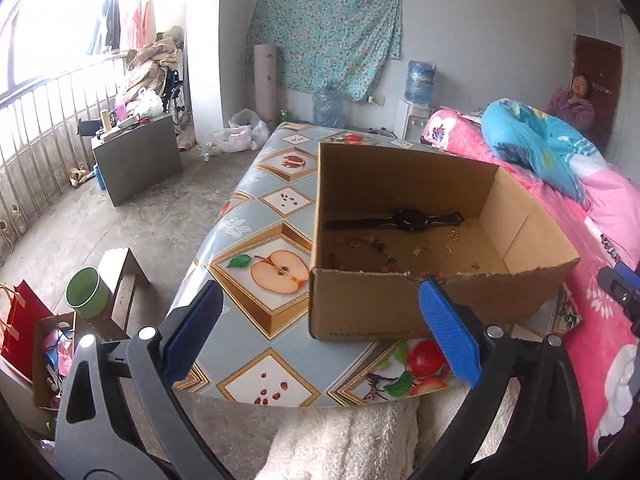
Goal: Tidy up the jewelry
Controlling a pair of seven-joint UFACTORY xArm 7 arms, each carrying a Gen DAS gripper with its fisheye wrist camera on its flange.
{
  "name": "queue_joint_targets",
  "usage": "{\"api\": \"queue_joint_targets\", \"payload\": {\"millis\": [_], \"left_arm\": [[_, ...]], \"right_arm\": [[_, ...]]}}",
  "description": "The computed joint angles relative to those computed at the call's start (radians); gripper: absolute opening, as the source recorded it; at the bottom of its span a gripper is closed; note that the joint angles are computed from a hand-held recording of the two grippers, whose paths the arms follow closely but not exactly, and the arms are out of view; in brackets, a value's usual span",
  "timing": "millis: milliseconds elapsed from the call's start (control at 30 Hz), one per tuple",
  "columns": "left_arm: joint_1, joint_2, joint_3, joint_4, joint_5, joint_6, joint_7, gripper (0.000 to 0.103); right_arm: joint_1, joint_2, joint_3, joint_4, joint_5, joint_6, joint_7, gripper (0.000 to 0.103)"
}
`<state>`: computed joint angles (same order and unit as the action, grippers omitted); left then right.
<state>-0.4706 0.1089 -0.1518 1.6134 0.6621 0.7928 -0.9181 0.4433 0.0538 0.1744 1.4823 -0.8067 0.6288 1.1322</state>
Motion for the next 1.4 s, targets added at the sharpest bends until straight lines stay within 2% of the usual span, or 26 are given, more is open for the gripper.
{"api": "queue_joint_targets", "payload": {"millis": [67, 200, 267, 433, 567, 867, 1400], "left_arm": [[-0.008, 0.020, -0.009, 0.013, -0.017, 0.013, 0.028, 0.095], [-0.047, 0.085, -0.004, 0.077, -0.016, 0.099, 0.064, 0.095], [-0.049, 0.103, 0.003, 0.091, -0.069, 0.100, 0.070, 0.095], [-0.079, 0.170, 0.024, 0.184, -0.118, 0.169, 0.080, 0.095], [-0.099, 0.232, 0.044, 0.280, -0.166, 0.228, 0.085, 0.095], [-0.124, 0.290, 0.072, 0.371, -0.216, 0.270, 0.122, 0.095], [-0.135, 0.312, 0.091, 0.406, -0.232, 0.290, 0.144, 0.095]], "right_arm": [[0.014, 0.031, 0.014, 0.021, 0.047, 0.035, -0.067, 0.095], [0.061, 0.121, 0.008, 0.124, 0.115, 0.136, -0.179, 0.095], [0.069, 0.156, -0.005, 0.164, 0.184, 0.141, -0.212, 0.095], [0.079, 0.226, -0.032, 0.252, 0.346, 0.175, -0.269, 0.096], [0.082, 0.256, -0.048, 0.283, 0.424, 0.173, -0.295, 0.095], [0.106, 0.285, -0.077, 0.340, 0.434, 0.208, -0.310, 0.096], [0.114, 0.296, -0.089, 0.369, 0.427, 0.240, -0.311, 0.096]]}}
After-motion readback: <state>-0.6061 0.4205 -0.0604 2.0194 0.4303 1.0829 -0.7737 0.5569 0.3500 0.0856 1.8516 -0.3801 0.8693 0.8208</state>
